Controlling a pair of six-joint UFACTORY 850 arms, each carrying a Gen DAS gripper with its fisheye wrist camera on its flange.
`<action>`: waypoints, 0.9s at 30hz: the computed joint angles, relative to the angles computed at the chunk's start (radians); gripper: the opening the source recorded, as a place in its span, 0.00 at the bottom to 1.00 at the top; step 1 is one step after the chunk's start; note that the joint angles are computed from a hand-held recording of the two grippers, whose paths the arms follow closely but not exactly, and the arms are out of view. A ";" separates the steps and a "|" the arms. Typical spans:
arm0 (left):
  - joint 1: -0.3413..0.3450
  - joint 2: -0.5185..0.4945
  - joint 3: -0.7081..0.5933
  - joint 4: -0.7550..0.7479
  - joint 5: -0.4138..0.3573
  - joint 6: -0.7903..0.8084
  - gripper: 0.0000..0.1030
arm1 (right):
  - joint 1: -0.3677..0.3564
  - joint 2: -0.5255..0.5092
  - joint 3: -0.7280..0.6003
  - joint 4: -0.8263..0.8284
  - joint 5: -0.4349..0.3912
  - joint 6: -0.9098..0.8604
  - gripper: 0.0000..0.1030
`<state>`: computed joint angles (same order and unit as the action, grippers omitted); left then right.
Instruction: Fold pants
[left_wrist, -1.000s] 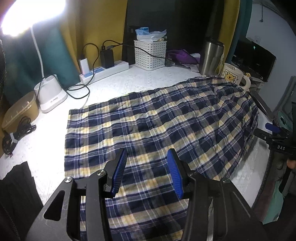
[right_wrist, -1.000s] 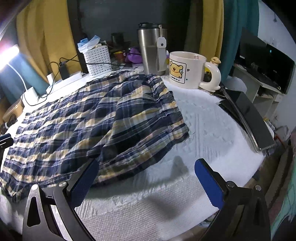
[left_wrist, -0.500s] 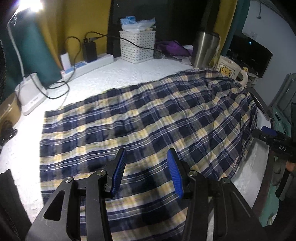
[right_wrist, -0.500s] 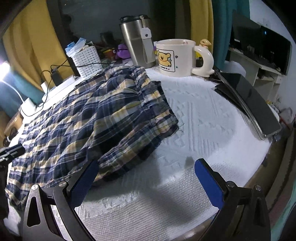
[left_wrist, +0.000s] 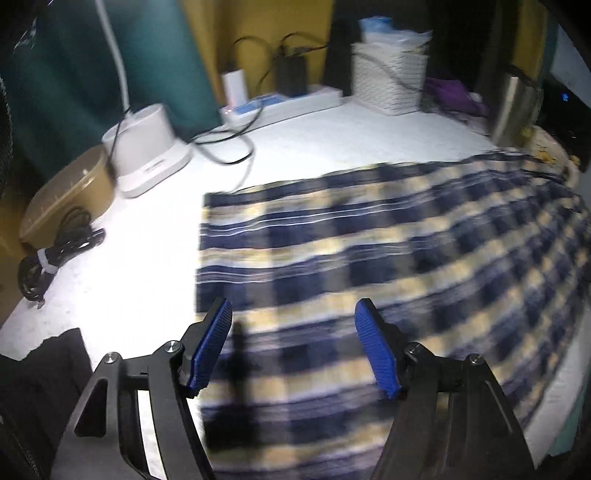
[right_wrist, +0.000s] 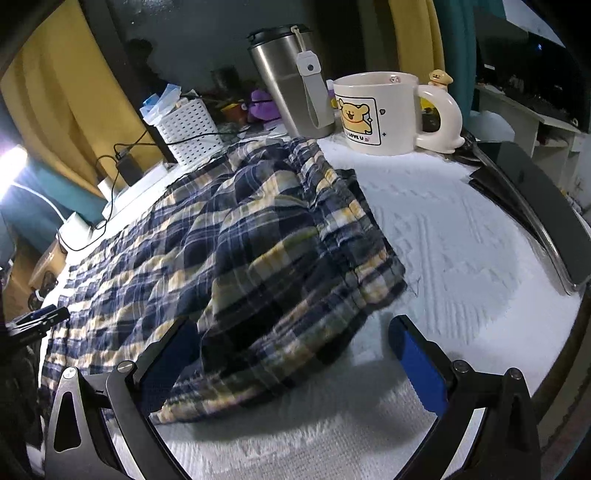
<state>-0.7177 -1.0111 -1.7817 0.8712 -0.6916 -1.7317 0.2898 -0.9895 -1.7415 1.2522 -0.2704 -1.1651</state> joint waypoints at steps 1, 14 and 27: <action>0.006 0.001 0.009 -0.004 0.013 0.001 0.67 | 0.000 -0.002 -0.004 -0.011 0.001 0.010 1.00; 0.040 0.016 0.043 0.028 0.018 -0.006 0.00 | 0.010 -0.034 -0.067 -0.210 0.013 0.229 1.00; 0.016 0.082 0.097 0.205 0.079 -0.203 0.49 | -0.009 -0.075 -0.133 -0.093 -0.088 0.155 1.00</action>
<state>-0.7017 -0.9289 -1.6843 1.0764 -0.6128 -1.9345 0.2813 -1.0640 -1.8745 1.1596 -0.3579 -1.0098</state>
